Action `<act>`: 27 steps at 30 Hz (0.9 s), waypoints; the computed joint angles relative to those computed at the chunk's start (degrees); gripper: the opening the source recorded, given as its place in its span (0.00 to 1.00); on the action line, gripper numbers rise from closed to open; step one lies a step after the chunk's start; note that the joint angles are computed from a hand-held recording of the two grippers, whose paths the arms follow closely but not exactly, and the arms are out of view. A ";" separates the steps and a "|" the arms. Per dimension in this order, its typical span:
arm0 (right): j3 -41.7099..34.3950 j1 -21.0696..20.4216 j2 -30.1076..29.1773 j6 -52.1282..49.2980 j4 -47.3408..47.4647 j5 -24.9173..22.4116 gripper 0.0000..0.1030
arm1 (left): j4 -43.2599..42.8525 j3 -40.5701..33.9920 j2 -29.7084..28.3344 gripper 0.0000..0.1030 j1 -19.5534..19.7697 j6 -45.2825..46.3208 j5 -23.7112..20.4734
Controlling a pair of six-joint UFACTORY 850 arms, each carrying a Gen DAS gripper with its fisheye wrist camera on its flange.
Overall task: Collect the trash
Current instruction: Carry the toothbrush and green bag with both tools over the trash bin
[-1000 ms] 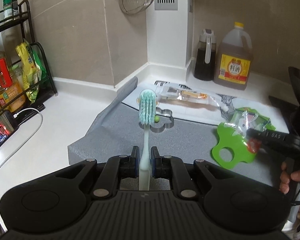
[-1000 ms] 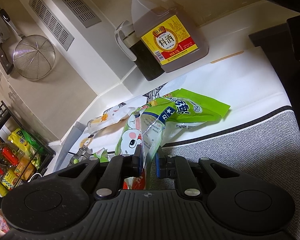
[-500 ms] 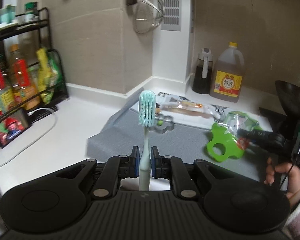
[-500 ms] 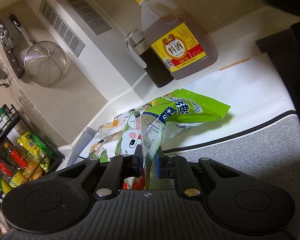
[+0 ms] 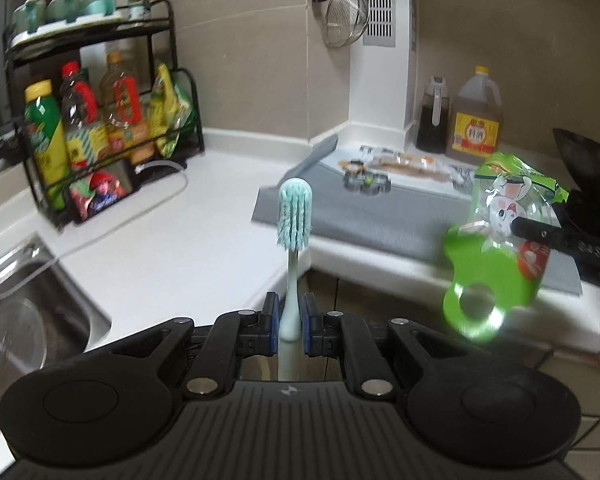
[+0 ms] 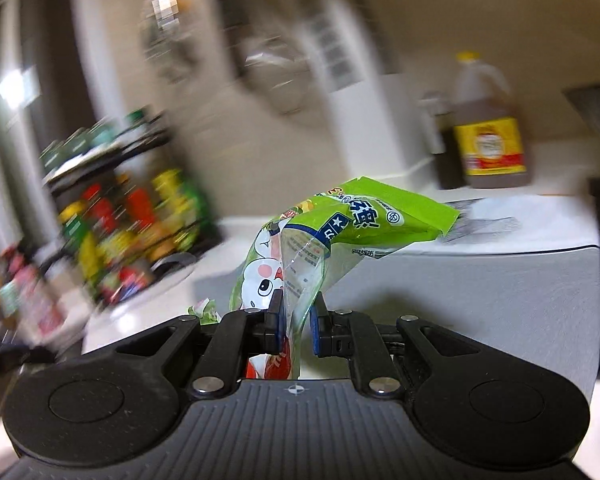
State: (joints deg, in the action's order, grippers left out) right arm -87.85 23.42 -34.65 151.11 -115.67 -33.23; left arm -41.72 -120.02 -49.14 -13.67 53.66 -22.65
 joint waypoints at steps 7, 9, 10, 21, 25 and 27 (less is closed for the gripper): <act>0.80 5.02 0.74 -10.78 7.82 6.50 0.15 | -5.63 12.90 5.95 0.12 1.70 4.70 -0.23; 0.51 6.13 0.19 -14.78 12.01 7.74 0.15 | -5.05 15.42 6.89 0.12 1.85 4.06 0.13; 0.19 6.57 -0.17 -17.38 14.89 8.31 0.15 | -4.66 16.63 7.34 0.12 1.88 3.85 0.58; -2.29 8.12 -2.27 -34.02 34.08 10.48 0.15 | -2.04 22.53 9.30 0.12 2.48 1.57 0.97; -2.85 8.39 -2.59 -36.17 34.36 10.09 0.15 | -3.54 23.36 9.97 0.12 2.19 3.78 2.11; -2.87 8.52 -2.65 -36.77 34.18 10.12 0.15 | -3.81 23.62 10.18 0.12 2.03 4.28 2.49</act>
State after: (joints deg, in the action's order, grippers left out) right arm -90.72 31.95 -37.30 114.34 -81.50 -23.12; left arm -45.53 -96.39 -38.96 -11.64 57.94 -20.16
